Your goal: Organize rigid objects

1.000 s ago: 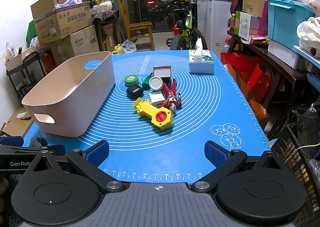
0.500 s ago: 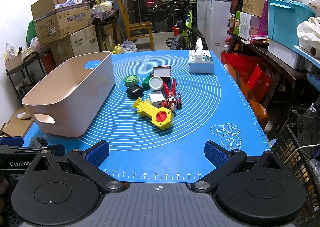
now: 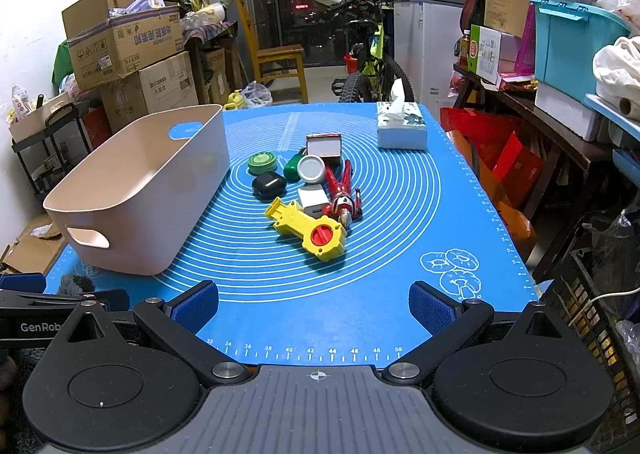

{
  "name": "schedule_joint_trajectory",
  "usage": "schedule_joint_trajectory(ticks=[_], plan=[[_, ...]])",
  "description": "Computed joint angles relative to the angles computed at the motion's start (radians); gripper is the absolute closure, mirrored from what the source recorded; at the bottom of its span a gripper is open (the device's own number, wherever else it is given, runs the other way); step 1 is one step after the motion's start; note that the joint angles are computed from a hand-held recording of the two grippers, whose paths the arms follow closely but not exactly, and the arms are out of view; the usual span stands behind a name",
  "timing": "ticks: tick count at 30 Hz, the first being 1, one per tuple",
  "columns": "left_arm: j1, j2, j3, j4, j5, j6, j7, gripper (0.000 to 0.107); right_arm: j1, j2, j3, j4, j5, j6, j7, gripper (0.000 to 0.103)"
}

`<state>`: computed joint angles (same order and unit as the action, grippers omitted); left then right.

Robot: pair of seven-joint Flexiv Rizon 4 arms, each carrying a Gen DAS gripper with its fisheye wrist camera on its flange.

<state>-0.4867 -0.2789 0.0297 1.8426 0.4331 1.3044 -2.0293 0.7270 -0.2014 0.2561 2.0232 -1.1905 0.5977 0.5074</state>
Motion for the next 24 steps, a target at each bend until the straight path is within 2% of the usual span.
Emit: schedule_joint_trajectory(ticks=[5, 9, 11, 15, 20, 24], plan=[[0.006, 0.004, -0.004, -0.005, 0.0, -0.011, 0.012, 0.005, 0.001, 0.002, -0.001, -0.001, -0.012, -0.01, 0.001, 0.002], [0.05, 0.012, -0.039, 0.022, -0.086, 0.026, 0.08, 0.005, 0.001, 0.01, 0.002, -0.008, -0.013, -0.015, -0.012, 0.002], [0.054, 0.014, -0.033, 0.021, -0.097, 0.041, 0.097, 0.005, -0.003, 0.011, 0.0, -0.014, -0.017, -0.011, -0.02, 0.002], [0.066, 0.013, -0.017, -0.029, -0.101, 0.015, 0.135, 0.005, -0.011, 0.007, -0.01, -0.038, -0.041, -0.004, -0.049, 0.002], [0.068, 0.006, 0.043, -0.135, -0.049, -0.043, 0.06, 0.005, -0.039, -0.001, -0.036, -0.072, -0.097, 0.031, -0.063, 0.002], [0.101, -0.021, 0.056, -0.227, -0.02, -0.086, 0.038, 0.005, -0.067, -0.025, -0.061, -0.106, -0.125, 0.076, -0.073, 0.002]])
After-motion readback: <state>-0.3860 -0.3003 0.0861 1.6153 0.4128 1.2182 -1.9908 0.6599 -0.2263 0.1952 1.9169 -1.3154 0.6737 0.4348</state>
